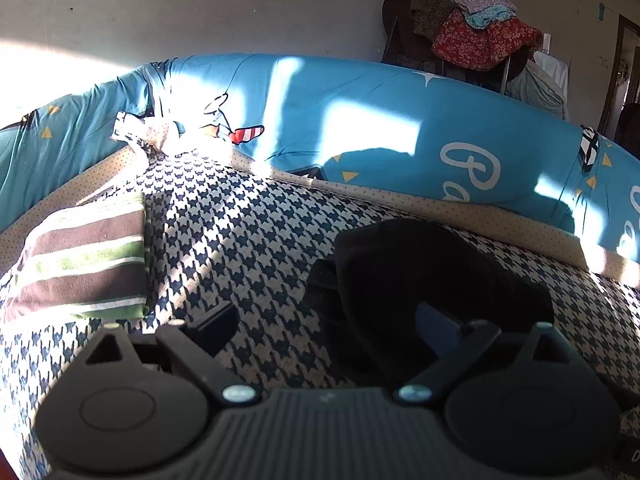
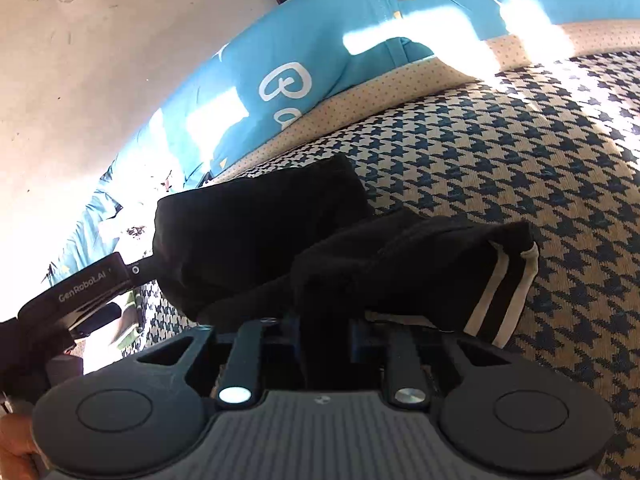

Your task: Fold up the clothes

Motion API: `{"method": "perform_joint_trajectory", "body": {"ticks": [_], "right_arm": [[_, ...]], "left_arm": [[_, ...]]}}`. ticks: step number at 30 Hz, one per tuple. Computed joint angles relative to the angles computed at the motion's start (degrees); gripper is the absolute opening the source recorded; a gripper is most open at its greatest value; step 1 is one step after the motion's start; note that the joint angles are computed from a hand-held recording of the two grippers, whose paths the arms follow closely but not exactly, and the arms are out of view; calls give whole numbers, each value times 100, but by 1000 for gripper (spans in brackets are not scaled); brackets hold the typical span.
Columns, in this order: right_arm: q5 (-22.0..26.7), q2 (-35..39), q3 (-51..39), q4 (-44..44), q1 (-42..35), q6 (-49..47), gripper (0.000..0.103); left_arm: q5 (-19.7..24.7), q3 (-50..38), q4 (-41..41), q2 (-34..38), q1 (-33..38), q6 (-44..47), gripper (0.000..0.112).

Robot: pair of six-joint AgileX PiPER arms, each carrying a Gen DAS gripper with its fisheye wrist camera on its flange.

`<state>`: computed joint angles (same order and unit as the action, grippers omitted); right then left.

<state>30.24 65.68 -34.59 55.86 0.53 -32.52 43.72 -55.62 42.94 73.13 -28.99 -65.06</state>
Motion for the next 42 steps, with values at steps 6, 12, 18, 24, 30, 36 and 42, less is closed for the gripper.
{"method": "perform_joint_trajectory", "body": {"ticks": [6, 12, 18, 24, 30, 36, 42], "right_arm": [[209, -553, 80, 241, 172, -743, 14], [498, -1054, 138, 59, 761, -1066, 13], [496, -1247, 209, -768, 1970, -606, 13], [674, -1128, 266, -1383, 2831, -245, 12], [712, -1081, 246, -1993, 3254, 151, 12], [1124, -1291, 62, -1767, 2135, -224, 12], [1619, -1426, -217, -1587, 870, -671, 19]], "left_arm": [[42, -38, 107, -127, -44, -22, 100], [-88, -36, -120, -314, -7, 259, 102], [-158, 8, -356, -477, 63, 584, 103], [-271, 82, -858, -550, 198, 1117, 103], [-642, 326, -1702, -659, 205, 2067, 103], [-516, 393, -1850, -538, 68, 2411, 103], [-325, 495, -1810, -460, 59, 2626, 103]]}}
